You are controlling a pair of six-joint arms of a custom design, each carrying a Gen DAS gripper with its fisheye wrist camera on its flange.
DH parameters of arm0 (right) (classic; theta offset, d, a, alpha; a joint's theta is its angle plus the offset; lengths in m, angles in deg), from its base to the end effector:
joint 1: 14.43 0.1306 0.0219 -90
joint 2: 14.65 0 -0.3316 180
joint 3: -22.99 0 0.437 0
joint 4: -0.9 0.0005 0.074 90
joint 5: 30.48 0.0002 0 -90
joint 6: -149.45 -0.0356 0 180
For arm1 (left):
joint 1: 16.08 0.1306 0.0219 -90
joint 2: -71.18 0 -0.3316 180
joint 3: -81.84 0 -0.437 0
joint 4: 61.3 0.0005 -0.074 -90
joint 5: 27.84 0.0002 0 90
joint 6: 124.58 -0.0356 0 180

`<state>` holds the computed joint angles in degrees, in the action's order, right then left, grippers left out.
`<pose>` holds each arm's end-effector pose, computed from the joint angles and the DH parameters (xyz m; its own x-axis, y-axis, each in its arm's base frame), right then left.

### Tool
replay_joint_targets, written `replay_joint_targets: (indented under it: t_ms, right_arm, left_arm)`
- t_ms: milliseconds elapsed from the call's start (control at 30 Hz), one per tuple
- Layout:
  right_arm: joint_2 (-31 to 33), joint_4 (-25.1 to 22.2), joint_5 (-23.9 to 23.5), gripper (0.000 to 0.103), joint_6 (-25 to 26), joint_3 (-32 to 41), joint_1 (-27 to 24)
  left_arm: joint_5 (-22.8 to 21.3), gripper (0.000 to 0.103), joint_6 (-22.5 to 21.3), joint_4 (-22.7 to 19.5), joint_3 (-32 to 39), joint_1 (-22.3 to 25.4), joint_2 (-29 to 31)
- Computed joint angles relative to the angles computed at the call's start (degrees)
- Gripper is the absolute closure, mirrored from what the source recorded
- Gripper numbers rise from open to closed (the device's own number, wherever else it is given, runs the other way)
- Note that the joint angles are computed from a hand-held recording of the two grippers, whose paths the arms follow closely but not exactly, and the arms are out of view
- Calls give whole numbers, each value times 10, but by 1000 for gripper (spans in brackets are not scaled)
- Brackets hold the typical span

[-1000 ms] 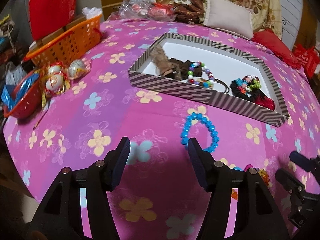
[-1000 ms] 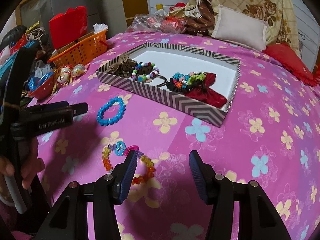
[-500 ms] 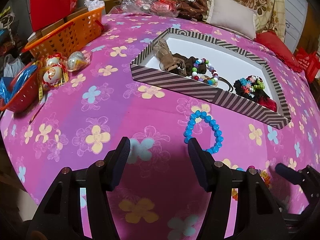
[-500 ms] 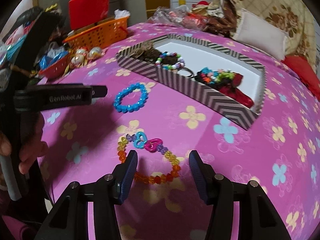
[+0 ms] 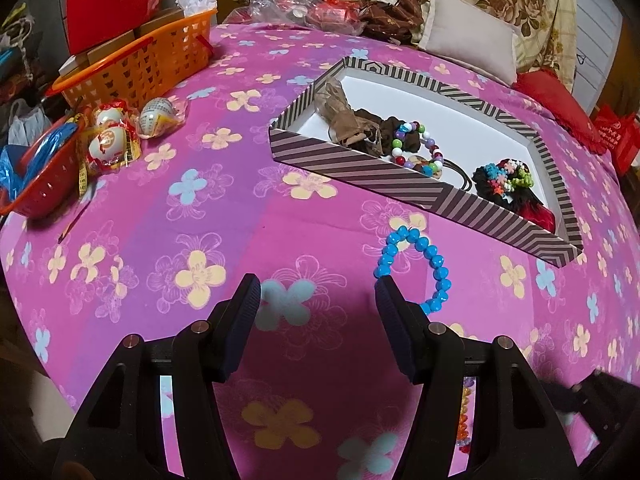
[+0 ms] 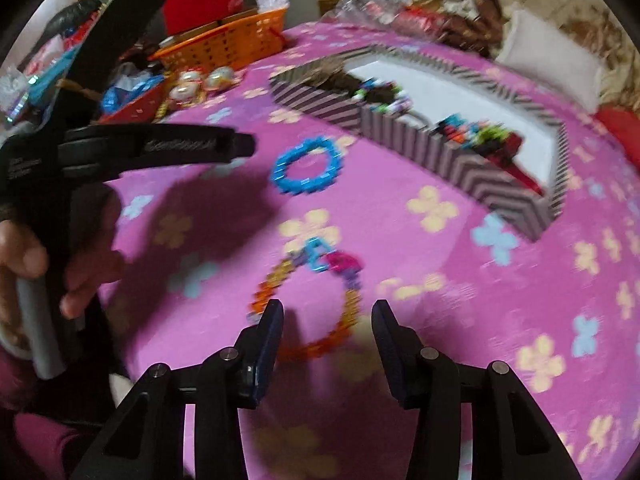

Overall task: Organize jewelry
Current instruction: 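Grasp the blue beaded bracelet with the left tool while the right grasps the orange heart-charm bracelet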

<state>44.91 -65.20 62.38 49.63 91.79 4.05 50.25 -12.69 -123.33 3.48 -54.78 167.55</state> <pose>0.3279 0.1072 0.3948 -0.8321 -0.0985 -0.5458 -0.1510 0.9872 0.0521 0.4361 -0.3406 0.4092 -0.8008 0.1742 -0.5730 0.2424 0.9692 -0.0442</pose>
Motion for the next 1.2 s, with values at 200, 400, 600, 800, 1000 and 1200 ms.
replay_joint_targets:
  t_ms: [200, 400, 600, 800, 1000, 1200]
  right_arm:
    - [20, 42, 26, 58, 15, -3, 2]
    - [15, 54, 45, 84, 17, -9, -2]
    - [3, 39, 32, 84, 15, -13, -15]
    - [-10, 52, 0, 84, 15, -26, -31]
    - [-13, 61, -3, 84, -14, -29, -34]
    - [-25, 72, 1, 85, -24, -29, -28]
  left_arm:
    - [6, 43, 3, -5, 7, -2, 8]
    - [13, 43, 0, -10, 21, -5, 25]
    - [26, 43, -13, -19, 51, -10, 56]
    - [26, 43, -15, -34, 78, -10, 85]
    - [11, 72, -26, -21, 74, -13, 85]
    - [36, 95, -25, -22, 76, -4, 83]
